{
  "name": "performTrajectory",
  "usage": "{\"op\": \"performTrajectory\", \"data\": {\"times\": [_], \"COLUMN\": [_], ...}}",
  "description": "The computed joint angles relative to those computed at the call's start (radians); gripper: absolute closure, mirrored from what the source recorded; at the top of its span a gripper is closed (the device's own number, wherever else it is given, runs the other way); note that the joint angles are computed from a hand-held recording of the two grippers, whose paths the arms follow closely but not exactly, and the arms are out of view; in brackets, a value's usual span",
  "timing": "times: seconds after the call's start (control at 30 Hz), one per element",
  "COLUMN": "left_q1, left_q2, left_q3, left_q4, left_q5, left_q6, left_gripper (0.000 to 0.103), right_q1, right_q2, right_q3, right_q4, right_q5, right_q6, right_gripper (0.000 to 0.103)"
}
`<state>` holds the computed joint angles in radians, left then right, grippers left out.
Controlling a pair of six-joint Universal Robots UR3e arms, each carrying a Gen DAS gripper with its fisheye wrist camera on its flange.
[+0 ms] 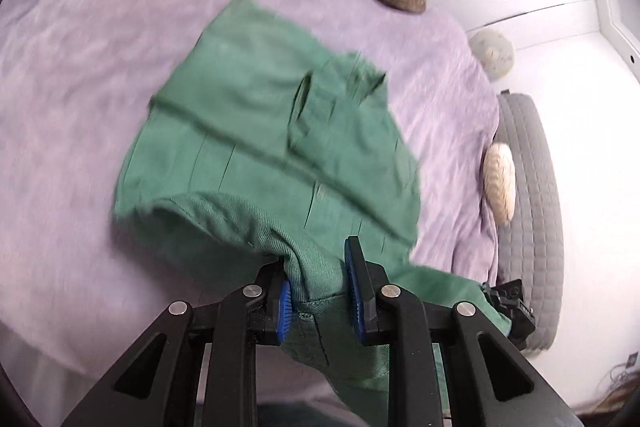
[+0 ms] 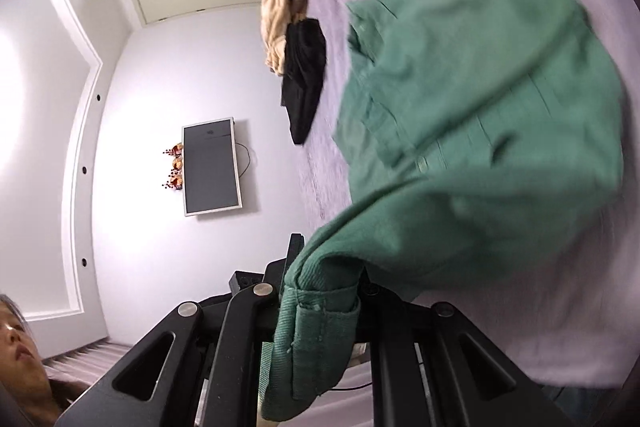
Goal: Fold large clothes
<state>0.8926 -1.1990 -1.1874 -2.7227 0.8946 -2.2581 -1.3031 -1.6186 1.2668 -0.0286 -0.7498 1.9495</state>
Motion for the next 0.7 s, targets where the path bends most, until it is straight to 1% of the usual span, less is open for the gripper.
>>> {"op": "performTrajectory", "data": {"times": [0.03,0.07,0.13,0.17,0.23,0.27,0.3,0.33,0.37,0.43,0.5,0.53,0.57,0.63,0.67,0.7], "left_q1": [-0.087,-0.179,-0.303,-0.367,-0.451,-0.492,-0.547,-0.578,-0.595,-0.633,-0.677,-0.699,-0.716,-0.737,-0.738,-0.735], "left_q2": [-0.043,-0.089,-0.183,-0.235,-0.377,-0.454,-0.541,-0.623,-0.689,-0.836,-0.968,-1.013,-1.051,-1.125,-1.143,-1.171], "left_q3": [0.014,0.004,0.004,-0.01,0.07,0.129,0.179,0.247,0.292,0.435,0.582,0.627,0.667,0.765,0.79,0.834], "left_q4": [0.119,0.271,0.526,0.674,0.847,0.91,0.997,1.038,1.068,1.06,1.022,1.015,1.006,0.969,0.953,0.927], "left_q5": [-0.038,-0.064,-0.071,-0.059,-0.011,0.022,0.066,0.106,0.139,0.186,0.247,0.279,0.307,0.348,0.351,0.348], "left_q6": [-0.11,-0.236,-0.416,-0.511,-0.628,-0.683,-0.753,-0.789,-0.804,-0.813,-0.812,-0.81,-0.806,-0.807,-0.806,-0.801], "left_gripper": [0.078,0.078,0.078,0.078,0.078,0.078,0.078,0.078,0.078,0.078,0.078,0.078,0.078,0.077,0.076,0.076], "right_q1": [0.066,0.137,0.23,0.265,0.33,0.35,0.38,0.409,0.441,0.492,0.525,0.543,0.555,0.569,0.57,0.562], "right_q2": [0.057,0.105,0.171,0.187,0.234,0.267,0.295,0.33,0.377,0.477,0.546,0.579,0.601,0.63,0.639,0.634], "right_q3": [-0.063,-0.122,-0.176,-0.167,-0.132,-0.128,-0.109,-0.099,-0.102,-0.145,-0.188,-0.212,-0.223,-0.229,-0.234,-0.227], "right_q4": [-0.037,-0.088,-0.261,-0.387,-0.634,-0.73,-0.89,-1.039,-1.173,-1.341,-1.411,-1.447,-1.484,-1.539,-1.546,-1.541], "right_q5": [0.066,0.135,0.217,0.244,0.285,0.288,0.279,0.259,0.236,0.187,0.143,0.12,0.101,0.085,0.082,0.08], "right_q6": [0.037,0.097,0.251,0.357,0.555,0.621,0.736,0.847,0.953,1.091,1.148,1.177,1.208,1.272,1.295,1.299], "right_gripper": [0.09,0.09,0.09,0.09,0.09,0.09,0.09,0.09,0.09,0.089,0.089,0.086,0.086,0.086,0.084,0.078]}}
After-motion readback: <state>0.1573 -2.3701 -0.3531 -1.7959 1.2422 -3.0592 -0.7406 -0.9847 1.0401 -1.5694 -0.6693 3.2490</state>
